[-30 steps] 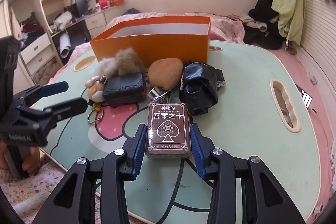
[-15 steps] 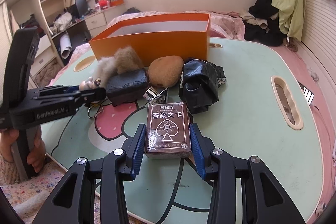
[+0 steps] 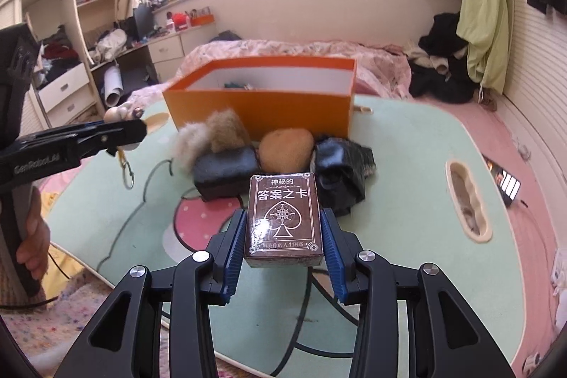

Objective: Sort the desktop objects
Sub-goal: 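Carry both items into the orange box and open both grippers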

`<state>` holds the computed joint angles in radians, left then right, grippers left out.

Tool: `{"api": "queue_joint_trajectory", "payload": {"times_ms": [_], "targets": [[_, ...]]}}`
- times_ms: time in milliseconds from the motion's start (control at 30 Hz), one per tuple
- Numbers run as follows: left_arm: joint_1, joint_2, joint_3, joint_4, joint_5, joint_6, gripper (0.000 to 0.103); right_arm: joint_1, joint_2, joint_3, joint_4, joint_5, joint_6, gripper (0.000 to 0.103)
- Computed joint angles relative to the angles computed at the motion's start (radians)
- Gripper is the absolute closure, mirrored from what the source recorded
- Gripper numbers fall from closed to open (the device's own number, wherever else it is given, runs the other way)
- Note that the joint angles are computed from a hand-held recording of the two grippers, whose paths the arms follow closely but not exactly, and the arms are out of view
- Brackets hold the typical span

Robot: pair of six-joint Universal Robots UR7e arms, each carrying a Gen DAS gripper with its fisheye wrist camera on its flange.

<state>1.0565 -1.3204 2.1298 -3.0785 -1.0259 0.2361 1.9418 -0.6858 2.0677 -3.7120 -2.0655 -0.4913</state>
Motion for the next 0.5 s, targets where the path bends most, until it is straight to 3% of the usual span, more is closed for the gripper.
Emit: {"api": "queue_joint_trajectory", "payload": {"times_ms": [133, 267, 500], "targets": [[0.011, 0.022, -0.082, 0.02, -0.053, 0.011, 0.068, 0.023, -0.035, -0.058, 0.08, 0.058, 0.024, 0.063], [0.027, 0.092, -0.199, 0.063, -0.041, 0.034, 0.068, 0.03, -0.028, -0.199, 0.216, 0.092, 0.056, 0.063], [0.085, 0.229, -0.411, 0.243, -0.042, 0.009, 0.068, 0.0, 0.044, -0.486, 0.584, 0.104, 0.192, 0.063]]}}
